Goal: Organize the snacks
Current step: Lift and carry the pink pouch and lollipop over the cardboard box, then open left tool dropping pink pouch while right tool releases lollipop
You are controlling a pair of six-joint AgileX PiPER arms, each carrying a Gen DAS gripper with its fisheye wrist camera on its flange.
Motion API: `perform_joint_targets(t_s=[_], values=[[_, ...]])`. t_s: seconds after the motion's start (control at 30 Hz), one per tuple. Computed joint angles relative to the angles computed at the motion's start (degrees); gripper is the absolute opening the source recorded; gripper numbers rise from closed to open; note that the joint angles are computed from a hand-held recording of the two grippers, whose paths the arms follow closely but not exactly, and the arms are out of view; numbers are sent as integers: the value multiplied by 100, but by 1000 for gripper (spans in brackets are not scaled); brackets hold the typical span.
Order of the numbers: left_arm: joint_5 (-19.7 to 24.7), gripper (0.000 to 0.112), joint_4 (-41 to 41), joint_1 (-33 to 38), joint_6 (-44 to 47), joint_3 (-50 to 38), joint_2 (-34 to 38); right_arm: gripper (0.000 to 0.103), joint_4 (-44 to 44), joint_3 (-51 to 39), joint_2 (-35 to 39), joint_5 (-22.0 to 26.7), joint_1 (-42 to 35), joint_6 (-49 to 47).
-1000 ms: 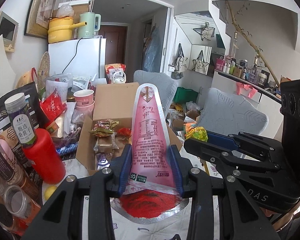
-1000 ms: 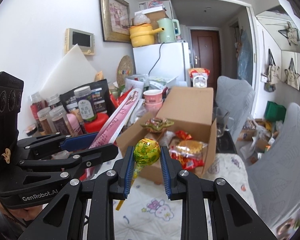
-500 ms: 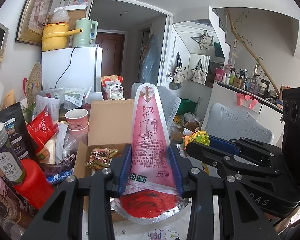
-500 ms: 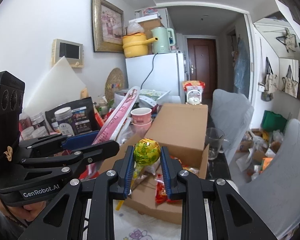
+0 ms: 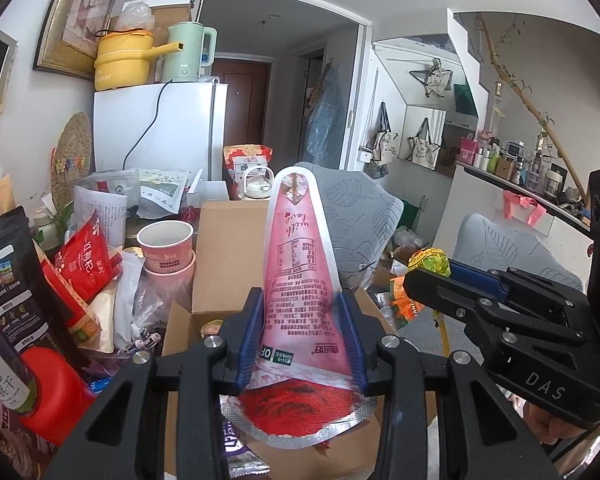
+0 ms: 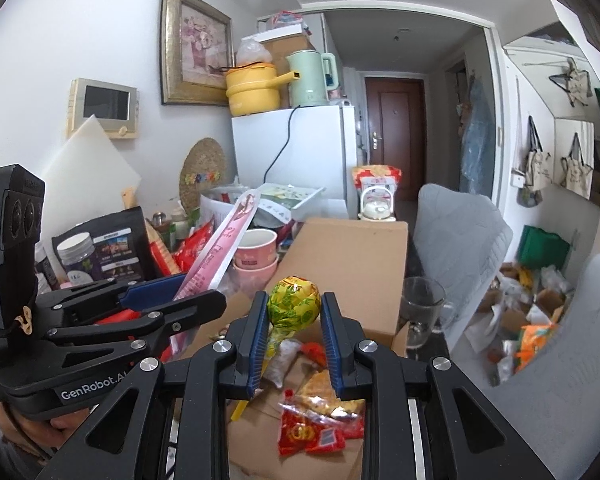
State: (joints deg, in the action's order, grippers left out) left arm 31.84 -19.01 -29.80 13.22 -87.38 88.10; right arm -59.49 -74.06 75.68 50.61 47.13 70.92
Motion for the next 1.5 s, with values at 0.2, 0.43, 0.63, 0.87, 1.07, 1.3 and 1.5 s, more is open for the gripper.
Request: perform_joint_targets(t_s=[0.2,0.43,0.63,0.87,1.07,1.3,1.5], values=[[-11,37,604,-3,-589,-510,611,26,276,-159,389,-492,-698,-131],[33,37,1113,-57,-1054,-837,1126,26,833,-366,769,-793,-1294,-582],[212,37,1251,-80,-1114,-1011,1513,26,1241,-296,1001,-1073,-1630,-771],[500,37,1529,-66,-1251,-1369,1904,26,2114,-256,1240,-1538,-2116,-1371],[712,37,1884,-93,-1487,-1585,2176,26,2540,-445,1427,-1274,-2199,-1750],[700,37,2392,-264,-1669,-1533,2199,26,2436,-810,1887,-550,-2158,-1784],[790,38,2428,-328,-1571,-1583,2230,26,2539,-942,2068,-411,-2182,-1966]])
